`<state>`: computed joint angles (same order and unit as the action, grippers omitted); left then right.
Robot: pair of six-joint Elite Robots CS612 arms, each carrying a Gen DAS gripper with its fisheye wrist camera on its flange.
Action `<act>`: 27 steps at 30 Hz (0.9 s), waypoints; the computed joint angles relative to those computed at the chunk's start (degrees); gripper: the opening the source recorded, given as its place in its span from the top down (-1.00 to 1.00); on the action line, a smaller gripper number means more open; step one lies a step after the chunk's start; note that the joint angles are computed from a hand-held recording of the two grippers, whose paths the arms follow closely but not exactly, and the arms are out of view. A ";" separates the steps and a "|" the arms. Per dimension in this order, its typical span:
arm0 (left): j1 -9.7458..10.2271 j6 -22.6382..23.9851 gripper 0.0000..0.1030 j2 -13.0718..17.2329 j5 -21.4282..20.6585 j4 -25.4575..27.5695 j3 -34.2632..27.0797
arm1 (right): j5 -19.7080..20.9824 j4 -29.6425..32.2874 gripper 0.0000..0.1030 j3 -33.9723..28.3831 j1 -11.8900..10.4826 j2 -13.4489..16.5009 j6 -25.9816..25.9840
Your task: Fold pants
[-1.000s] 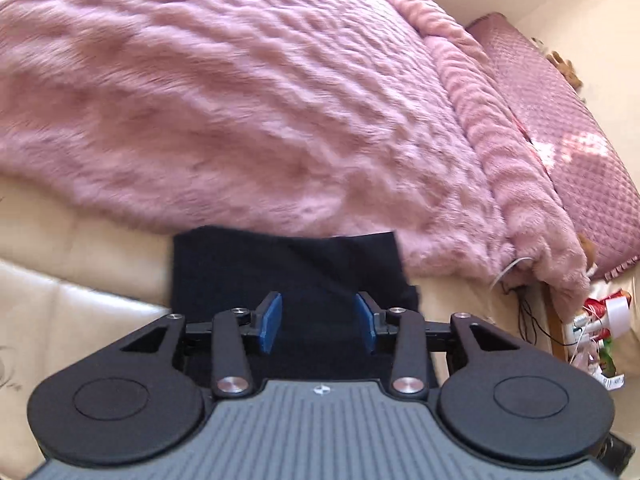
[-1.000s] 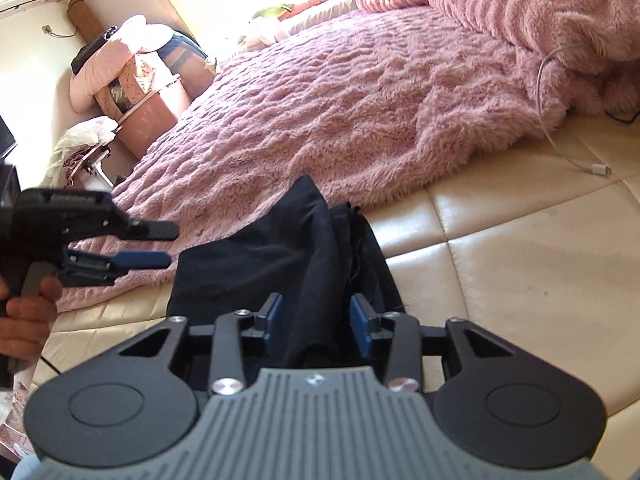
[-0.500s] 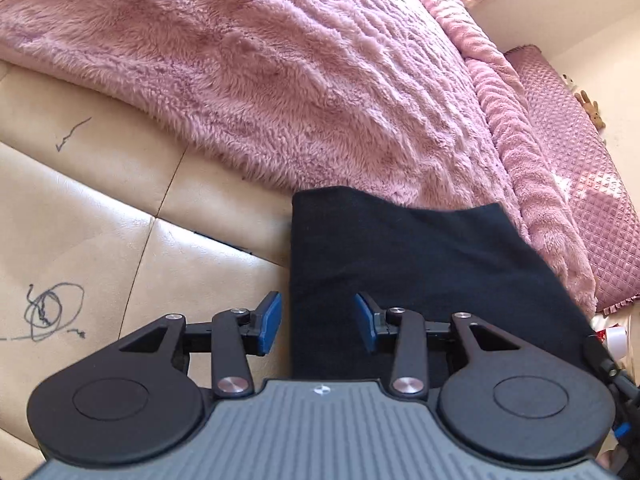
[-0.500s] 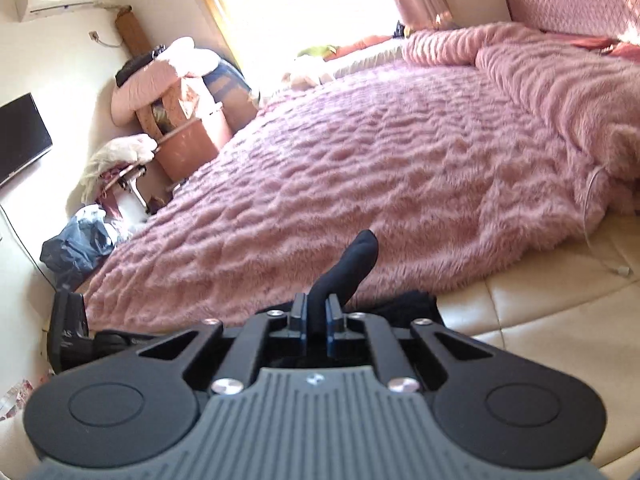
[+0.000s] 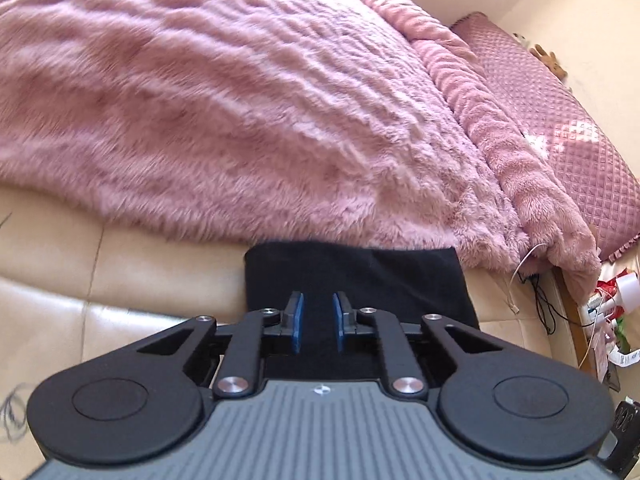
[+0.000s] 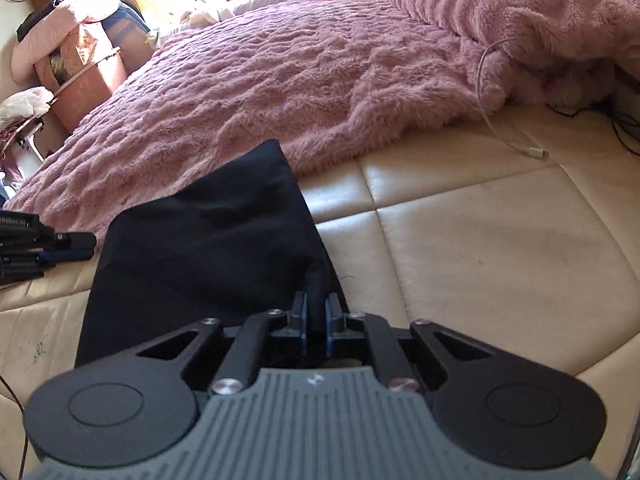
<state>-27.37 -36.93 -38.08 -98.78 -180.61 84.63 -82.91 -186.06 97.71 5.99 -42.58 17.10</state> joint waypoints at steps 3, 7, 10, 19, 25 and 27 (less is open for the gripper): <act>-0.22 2.55 0.72 1.32 0.77 3.02 -2.85 | 1.05 0.69 0.94 -0.32 -0.39 0.56 1.58; -0.52 5.27 0.91 3.19 3.25 9.48 -6.13 | 1.48 0.85 0.96 -0.53 -0.55 0.91 1.03; -0.44 5.49 0.88 4.12 3.57 8.16 -6.53 | 2.59 0.56 0.96 -0.49 -0.98 1.18 1.85; -0.32 3.29 0.89 1.67 7.01 3.35 -3.38 | -0.42 -0.14 0.62 -0.36 -1.02 -0.74 -1.29; -0.02 -1.42 0.89 1.13 4.98 -1.52 -0.72 | 3.74 -0.50 0.86 -8.41 -0.64 2.85 -7.09; 0.03 -1.64 0.89 1.73 4.09 -0.98 -1.25 | 5.13 1.47 0.93 -12.65 -0.31 5.15 -8.25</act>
<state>-27.34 -38.57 -36.35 -94.69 -181.59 83.38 -77.78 -184.59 85.05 5.68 -37.43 8.85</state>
